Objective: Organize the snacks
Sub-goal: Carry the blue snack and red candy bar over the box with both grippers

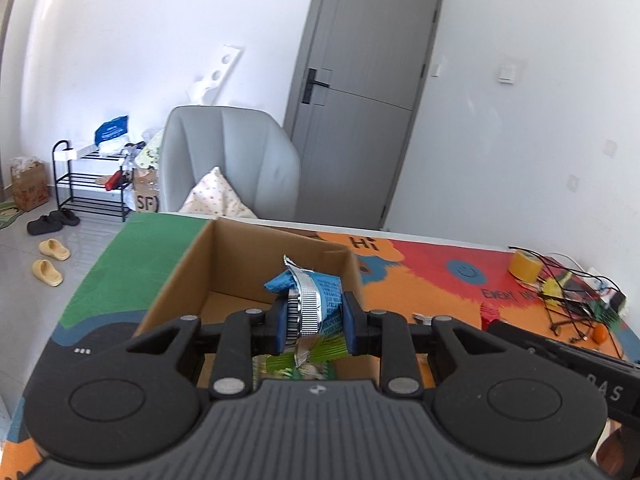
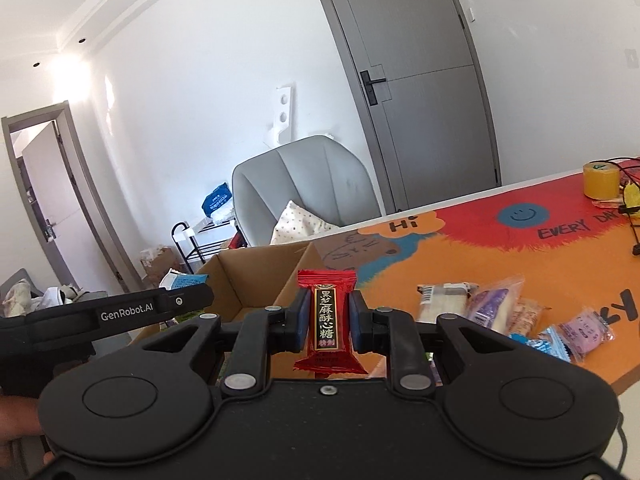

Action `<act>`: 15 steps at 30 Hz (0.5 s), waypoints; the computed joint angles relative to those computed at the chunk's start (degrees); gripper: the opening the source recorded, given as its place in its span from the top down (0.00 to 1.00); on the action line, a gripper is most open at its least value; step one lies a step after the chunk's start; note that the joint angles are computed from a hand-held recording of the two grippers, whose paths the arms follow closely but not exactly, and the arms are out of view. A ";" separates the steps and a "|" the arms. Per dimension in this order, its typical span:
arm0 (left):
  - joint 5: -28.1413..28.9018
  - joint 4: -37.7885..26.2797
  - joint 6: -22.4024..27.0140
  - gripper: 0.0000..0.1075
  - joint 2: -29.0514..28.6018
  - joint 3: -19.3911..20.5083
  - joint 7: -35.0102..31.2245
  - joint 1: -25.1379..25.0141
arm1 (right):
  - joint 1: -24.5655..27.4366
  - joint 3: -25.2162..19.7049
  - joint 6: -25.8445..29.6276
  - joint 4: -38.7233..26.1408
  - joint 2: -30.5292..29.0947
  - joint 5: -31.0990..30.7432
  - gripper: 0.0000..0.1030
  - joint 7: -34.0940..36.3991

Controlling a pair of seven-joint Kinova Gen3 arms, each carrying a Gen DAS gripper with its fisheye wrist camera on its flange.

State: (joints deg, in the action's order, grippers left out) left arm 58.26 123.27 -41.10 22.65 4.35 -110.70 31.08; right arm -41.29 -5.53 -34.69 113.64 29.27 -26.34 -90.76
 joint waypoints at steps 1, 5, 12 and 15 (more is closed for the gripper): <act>-0.18 0.12 0.49 0.76 -0.09 -0.22 0.31 -0.66 | 0.30 -0.32 0.57 -0.76 0.27 0.49 0.79 -0.29; -0.46 -0.14 2.07 0.76 0.43 -1.10 0.85 -2.43 | 0.36 -0.51 2.74 -3.88 1.62 1.98 0.79 -0.51; -0.07 -0.68 5.59 0.69 0.76 -2.91 0.74 -4.19 | 0.17 -0.06 7.82 -9.60 4.01 4.05 0.79 -1.10; -0.59 0.66 4.08 0.61 0.16 -2.76 2.45 -4.19 | 0.39 -0.24 9.51 -11.68 5.01 5.66 0.79 -2.06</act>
State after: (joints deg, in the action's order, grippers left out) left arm 57.67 123.94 -37.02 22.80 1.59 -108.25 26.89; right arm -40.90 -5.77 -25.18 101.96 34.28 -20.68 -92.82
